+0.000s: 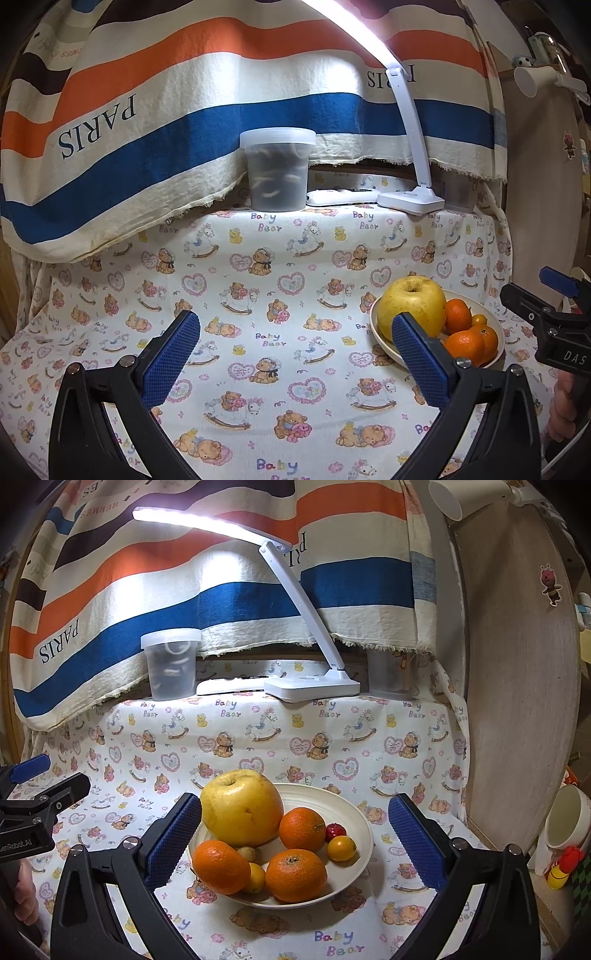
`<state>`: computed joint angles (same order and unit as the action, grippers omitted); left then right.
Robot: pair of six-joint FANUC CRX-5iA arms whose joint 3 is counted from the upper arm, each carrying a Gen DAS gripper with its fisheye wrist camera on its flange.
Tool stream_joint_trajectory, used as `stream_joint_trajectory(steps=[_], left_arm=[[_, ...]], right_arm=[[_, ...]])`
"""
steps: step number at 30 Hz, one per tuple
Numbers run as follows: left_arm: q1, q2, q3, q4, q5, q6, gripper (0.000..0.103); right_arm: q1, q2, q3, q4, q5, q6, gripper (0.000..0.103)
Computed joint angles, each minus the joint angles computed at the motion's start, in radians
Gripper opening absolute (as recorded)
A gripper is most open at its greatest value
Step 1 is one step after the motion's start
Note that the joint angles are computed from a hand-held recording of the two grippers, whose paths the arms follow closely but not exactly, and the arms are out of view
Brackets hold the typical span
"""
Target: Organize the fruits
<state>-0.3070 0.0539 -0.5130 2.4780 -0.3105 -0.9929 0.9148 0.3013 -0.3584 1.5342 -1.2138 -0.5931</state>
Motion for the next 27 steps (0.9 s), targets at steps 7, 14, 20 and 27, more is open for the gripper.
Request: stream_joint_trajectory(steps=[7, 14, 20, 27], left_arm=[[-0.004, 0.002, 0.003, 0.006, 0.006, -0.008, 0.103], [-0.003, 0.003, 0.005, 0.001, 0.014, 0.003, 0.103], [-0.015, 0.0, 0.01, 0.063, 0.022, -0.049, 0.103], [-0.025, -0.003, 0.016, 0.105, 0.035, -0.087, 0.103]], right_arm=[[0.002, 0.002, 0.003, -0.003, -0.003, 0.0, 0.102], [0.002, 0.002, 0.002, -0.002, -0.004, 0.0, 0.102], [0.002, 0.002, 0.002, -0.003, -0.004, 0.0, 0.102], [0.0, 0.001, 0.001, -0.003, -0.001, 0.001, 0.102]])
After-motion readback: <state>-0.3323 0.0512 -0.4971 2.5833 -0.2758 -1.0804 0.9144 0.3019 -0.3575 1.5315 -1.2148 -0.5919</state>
